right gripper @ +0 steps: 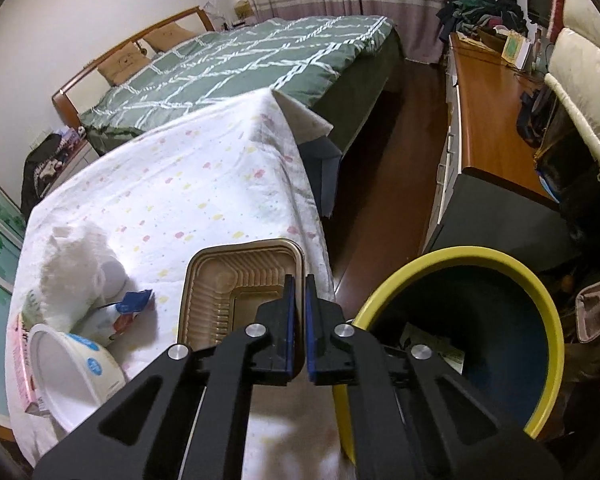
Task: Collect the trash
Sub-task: 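Grasp the small brown tray with the right gripper, then drop the brown tray into the yellow bin with the right gripper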
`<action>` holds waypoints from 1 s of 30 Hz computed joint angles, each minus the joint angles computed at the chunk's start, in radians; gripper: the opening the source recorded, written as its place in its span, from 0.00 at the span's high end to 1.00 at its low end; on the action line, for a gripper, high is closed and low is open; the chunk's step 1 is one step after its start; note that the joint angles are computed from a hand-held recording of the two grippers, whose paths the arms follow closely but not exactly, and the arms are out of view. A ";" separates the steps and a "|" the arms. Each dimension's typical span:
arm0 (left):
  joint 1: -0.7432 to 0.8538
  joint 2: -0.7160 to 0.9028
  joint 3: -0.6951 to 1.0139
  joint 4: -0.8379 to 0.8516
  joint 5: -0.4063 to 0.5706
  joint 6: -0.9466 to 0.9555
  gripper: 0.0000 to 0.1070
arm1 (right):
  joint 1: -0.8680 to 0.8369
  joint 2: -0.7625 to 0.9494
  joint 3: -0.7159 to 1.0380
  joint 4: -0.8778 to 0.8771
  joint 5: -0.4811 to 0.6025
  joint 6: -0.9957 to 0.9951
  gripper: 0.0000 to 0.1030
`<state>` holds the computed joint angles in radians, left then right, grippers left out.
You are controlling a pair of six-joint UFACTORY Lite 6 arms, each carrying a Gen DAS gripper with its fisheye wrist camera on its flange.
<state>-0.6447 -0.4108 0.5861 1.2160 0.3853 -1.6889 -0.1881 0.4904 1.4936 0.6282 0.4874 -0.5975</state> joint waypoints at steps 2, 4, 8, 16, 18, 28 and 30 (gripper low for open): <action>-0.017 0.003 0.005 0.003 0.010 -0.005 0.09 | -0.029 -0.044 -0.046 0.050 0.001 -0.053 0.96; -0.034 0.004 0.009 -0.001 0.021 -0.003 0.09 | -0.067 -0.077 -0.078 0.086 0.008 -0.094 0.96; -0.060 0.007 0.015 -0.004 0.034 -0.007 0.09 | -0.157 -0.114 -0.129 0.135 0.023 -0.159 0.96; -0.104 0.056 0.048 0.003 0.049 -0.031 0.09 | -0.317 -0.088 -0.163 0.158 0.033 -0.234 0.96; -0.111 0.072 0.060 0.006 0.047 -0.037 0.09 | -0.331 -0.074 -0.165 0.158 0.029 -0.242 0.96; -0.152 0.162 0.124 0.010 0.072 -0.055 0.09 | -0.353 0.000 -0.160 0.150 -0.032 -0.254 0.95; -0.143 0.178 0.131 0.011 0.063 -0.059 0.09 | -0.361 0.008 -0.162 0.160 -0.040 -0.268 0.95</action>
<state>-0.7876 -0.2324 0.7172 1.2274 0.4483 -1.7474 -0.5494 0.4982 1.3319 0.7882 0.4477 -0.8656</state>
